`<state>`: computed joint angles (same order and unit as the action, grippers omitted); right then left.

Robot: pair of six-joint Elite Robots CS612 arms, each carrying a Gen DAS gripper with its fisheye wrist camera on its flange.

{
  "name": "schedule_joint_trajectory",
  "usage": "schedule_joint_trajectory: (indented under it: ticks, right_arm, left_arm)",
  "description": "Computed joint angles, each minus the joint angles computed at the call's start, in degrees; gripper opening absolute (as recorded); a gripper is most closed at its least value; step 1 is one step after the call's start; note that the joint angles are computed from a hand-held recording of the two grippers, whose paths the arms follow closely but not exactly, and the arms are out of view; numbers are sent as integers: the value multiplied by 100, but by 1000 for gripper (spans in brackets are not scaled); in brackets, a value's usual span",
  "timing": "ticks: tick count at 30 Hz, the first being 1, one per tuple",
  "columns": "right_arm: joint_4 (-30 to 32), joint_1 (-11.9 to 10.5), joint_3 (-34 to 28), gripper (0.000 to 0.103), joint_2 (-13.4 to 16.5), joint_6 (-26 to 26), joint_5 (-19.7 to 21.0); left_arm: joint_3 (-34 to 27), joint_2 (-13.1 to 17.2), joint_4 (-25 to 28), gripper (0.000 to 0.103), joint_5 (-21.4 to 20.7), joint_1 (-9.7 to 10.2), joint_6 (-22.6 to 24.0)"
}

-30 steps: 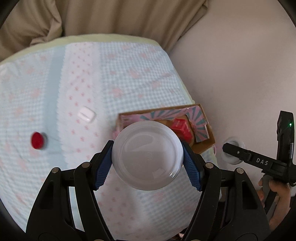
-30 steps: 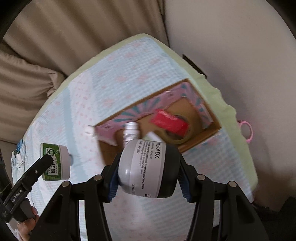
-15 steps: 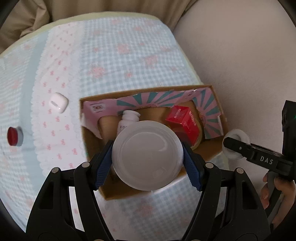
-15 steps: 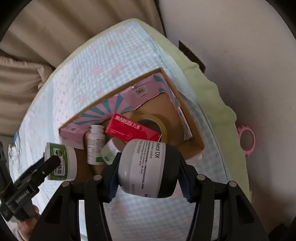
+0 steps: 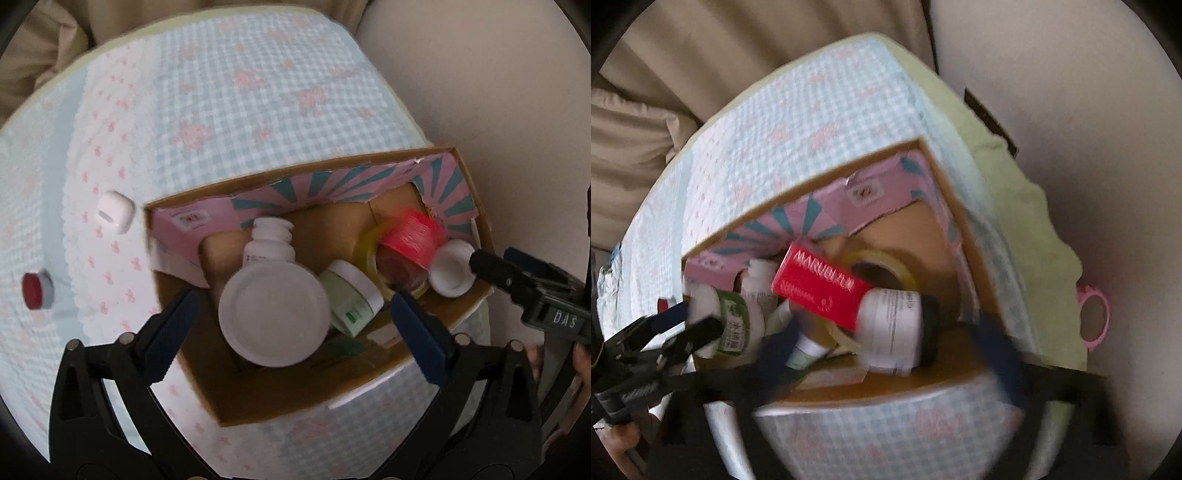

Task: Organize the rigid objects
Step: 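Carry the green jar and black-lidded jar into the pink box and release both, then lift both tools out of the box and move toward the red lid and earbud case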

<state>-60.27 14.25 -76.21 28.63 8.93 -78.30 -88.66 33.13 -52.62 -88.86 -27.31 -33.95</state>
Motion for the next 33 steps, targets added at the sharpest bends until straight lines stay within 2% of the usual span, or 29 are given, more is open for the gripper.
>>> schedule_joint_trajectory:
  ticks: [4,6,11,17,24,33]
  right_arm:
    - [-55,-63,-152,103,34,175,126]
    - [-68,-73,-280,103,70,331,115]
    - [98,-40,-456,103,62,371,-29]
    - [163,35,-722,103,20,497,-96]
    - [118,312,-892,103,-154,379,-385]
    - [-38,859,-793,103,-462,350,-684]
  left_arm:
    - [-177,-38,304,103,203,-25,150]
    - [-347,-21,415,103,282,-35,94]
    - [-754,7,572,103,355,-43,-142]
    - [-1222,-27,868,103,623,-91,-217]
    - [-1977,-85,1471,103,921,-53,-266]
    - [-2777,-266,2277,103,1296,202,-286]
